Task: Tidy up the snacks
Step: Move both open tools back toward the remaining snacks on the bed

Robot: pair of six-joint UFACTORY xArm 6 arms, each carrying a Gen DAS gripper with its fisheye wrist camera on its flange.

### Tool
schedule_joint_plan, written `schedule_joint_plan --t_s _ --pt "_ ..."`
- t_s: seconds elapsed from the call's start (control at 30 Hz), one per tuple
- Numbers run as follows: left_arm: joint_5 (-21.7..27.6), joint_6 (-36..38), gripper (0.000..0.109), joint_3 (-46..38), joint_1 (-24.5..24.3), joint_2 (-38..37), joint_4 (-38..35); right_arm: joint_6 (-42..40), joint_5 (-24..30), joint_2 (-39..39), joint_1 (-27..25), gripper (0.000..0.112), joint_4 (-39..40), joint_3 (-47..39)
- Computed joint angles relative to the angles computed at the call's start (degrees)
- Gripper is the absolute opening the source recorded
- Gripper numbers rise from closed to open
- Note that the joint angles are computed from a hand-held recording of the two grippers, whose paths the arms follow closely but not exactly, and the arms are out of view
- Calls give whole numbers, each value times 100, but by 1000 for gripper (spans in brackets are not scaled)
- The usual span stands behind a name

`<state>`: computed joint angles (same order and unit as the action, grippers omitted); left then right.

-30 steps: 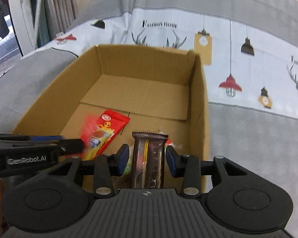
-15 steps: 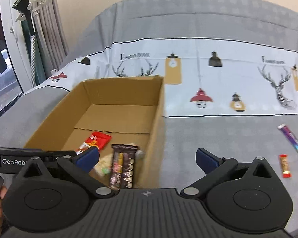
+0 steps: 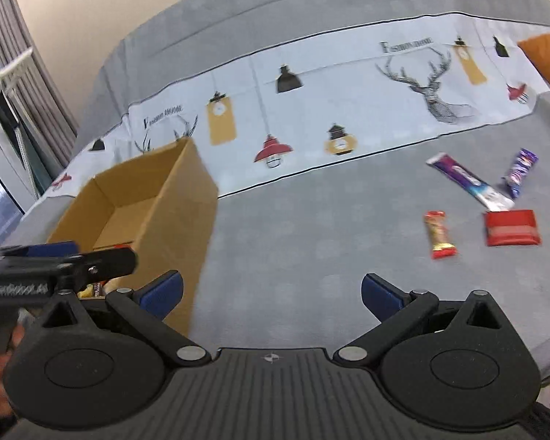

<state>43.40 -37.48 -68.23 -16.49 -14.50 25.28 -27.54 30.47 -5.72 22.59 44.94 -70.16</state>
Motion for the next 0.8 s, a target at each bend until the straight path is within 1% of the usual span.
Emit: schedule_joint_plan --t_s 0.03,0.1,0.13,0.17,0.2,0.23,0.27,0.3,0.33,0.37,0.4,0.43,0.47,0.5,0.53,0.57,0.6,0.63,0.67,0.7,0.73,0.77,0.8 --pt "-63 151 103 -165 -43 214 -223 -201 -98 -15 -116 103 165 109" --pt "-84 171 103 -465 -161 604 -360 -526 -133 82 -377 103 351 205" --pt "-97 153 103 -618 -223 821 -362 -541 -140 225 -485 103 227 178" --pt "-79 184 103 -788 -289 1044 -386 -535 -140 225 -484 102 220 177" --pt "21 282 103 -1031 -361 1313 -470 -613 -135 338 -593 102 104 177" --pt "69 368 103 -1185 -392 1504 -553 -617 -255 607 -754 102 -247 154" --pt "108 431 103 -1347 -442 1693 -643 -564 -233 637 -759 102 -360 115" --pt "83 490 103 -1460 -486 1840 -740 -751 -422 717 -832 102 -305 169" --pt "14 570 103 -1573 -507 1992 -825 -1087 -751 803 -852 100 -9 230" --pt "-41 607 103 -1712 -541 2162 -847 -1509 -1123 875 -937 100 527 213" --pt "-89 619 103 -1874 -575 2347 -824 -1829 -1255 904 -894 100 875 225" --pt "-167 588 103 -2107 -610 2598 -735 -2085 -1439 1111 -945 100 1322 -3" --pt "-179 517 103 -2345 -636 2821 -650 -2368 -1506 1282 -950 100 1529 -176" --pt "-184 484 103 -2616 -650 3071 -632 -2411 -1510 1283 -949 100 1568 -176" --pt "-139 546 103 -2983 -646 3383 -757 -2364 -1616 1437 -940 99 1372 -296" --pt "-55 622 103 -3339 -637 3667 -908 -2130 -1777 1734 -939 97 983 -545" --pt "24 690 103 -3757 -623 4004 -1056 -1958 -1784 1873 -958 97 800 -680" --pt "96 776 102 -4223 -605 4378 -1192 -1954 -1797 2003 -971 97 797 -804" --pt "191 877 97 -4696 -593 4744 -1294 -1726 -1767 2010 -988 96 554 -813" --pt "448 987 93 -5296 -591 5155 -1400 -1314 -1795 2257 -1022 96 71 -999" --pt "653 1102 79 -5895 -573 5593 -1568 -916 -1737 2363 -1036 94 -335 -1106" --pt "851 1246 64 -6495 -532 6026 -1893 -633 -1659 2474 -1052 89 -619 -1212" --pt "1065 1360 58 -7095 -483 6441 -2266 -332 -1541 2559 -1074 88 -996 -1310"
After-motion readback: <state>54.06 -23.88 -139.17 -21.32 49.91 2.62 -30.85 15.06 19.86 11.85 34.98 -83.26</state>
